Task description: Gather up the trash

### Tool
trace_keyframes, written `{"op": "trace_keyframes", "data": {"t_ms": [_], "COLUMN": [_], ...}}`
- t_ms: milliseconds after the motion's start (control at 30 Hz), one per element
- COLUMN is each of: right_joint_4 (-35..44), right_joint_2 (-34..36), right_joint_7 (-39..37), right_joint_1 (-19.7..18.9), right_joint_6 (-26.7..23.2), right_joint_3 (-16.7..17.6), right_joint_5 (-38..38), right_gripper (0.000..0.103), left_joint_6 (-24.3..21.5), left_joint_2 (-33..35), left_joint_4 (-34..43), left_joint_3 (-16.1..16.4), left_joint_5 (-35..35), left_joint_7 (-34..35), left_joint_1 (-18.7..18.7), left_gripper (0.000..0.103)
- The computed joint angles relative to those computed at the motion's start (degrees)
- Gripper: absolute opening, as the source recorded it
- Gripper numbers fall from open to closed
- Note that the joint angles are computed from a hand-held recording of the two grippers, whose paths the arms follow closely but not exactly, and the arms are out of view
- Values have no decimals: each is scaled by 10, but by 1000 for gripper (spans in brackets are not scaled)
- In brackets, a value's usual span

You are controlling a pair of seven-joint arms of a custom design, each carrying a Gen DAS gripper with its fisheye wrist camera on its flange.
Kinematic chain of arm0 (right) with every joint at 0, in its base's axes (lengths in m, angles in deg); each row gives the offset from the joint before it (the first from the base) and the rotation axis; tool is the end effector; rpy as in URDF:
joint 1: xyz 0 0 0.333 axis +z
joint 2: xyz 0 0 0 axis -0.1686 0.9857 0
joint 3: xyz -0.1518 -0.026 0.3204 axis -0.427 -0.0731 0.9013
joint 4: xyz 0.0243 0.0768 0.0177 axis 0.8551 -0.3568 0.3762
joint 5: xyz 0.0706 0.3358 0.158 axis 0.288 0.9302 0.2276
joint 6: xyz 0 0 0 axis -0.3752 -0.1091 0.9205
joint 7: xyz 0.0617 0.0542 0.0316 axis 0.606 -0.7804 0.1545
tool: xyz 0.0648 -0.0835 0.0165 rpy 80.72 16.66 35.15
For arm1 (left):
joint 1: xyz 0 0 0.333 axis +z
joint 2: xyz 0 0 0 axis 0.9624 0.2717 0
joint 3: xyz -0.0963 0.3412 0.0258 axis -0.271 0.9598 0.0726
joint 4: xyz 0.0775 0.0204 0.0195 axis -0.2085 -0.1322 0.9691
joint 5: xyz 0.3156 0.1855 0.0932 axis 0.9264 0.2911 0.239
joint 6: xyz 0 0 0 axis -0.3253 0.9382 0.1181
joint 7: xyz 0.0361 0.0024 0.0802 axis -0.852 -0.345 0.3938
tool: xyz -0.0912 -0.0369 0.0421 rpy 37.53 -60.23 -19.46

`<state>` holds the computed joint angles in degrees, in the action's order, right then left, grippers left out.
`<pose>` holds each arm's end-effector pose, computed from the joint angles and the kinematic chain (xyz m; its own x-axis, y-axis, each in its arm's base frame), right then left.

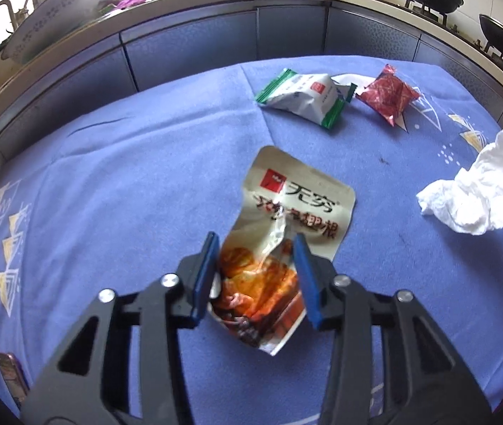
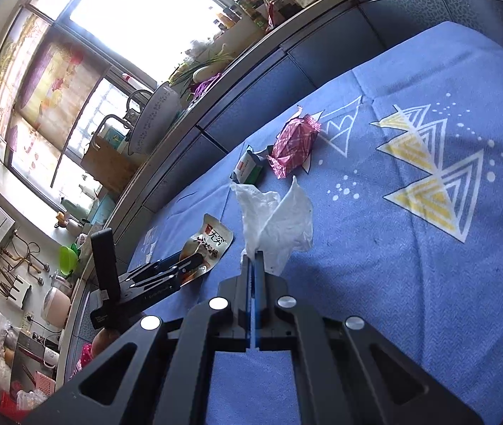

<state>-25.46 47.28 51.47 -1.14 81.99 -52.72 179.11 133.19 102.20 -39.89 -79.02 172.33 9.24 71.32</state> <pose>0.5952 0.1656 0.3256 0.4162 -0.6230 -0.6623 -0.8333 0.0301 -0.5520 0.5306 -0.1206 0.3104 0.0992 -0.9938 -0.0492 -0.8034 -0.0508 -0.5933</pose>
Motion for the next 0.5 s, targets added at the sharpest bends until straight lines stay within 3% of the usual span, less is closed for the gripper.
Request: {"op": "trace_keyframes", "data": {"t_ms": [167, 500], "right_joint_4": [-4, -1], "right_joint_2": [1, 11], "right_joint_7": [-11, -29], "right_joint_1": [13, 33], "right_joint_6": [39, 132], "right_joint_3": [1, 4], "right_joint_5": [2, 17], "right_gripper": [1, 2], "left_joint_6": [-19, -19], "left_joint_2": [-8, -13], "left_joint_4": [-5, -10], "left_joint_3": [-6, -21], "left_joint_5": [65, 103], "left_joint_7": [-83, -122], "left_joint_1": [-6, 11], "left_gripper": [38, 37]}}
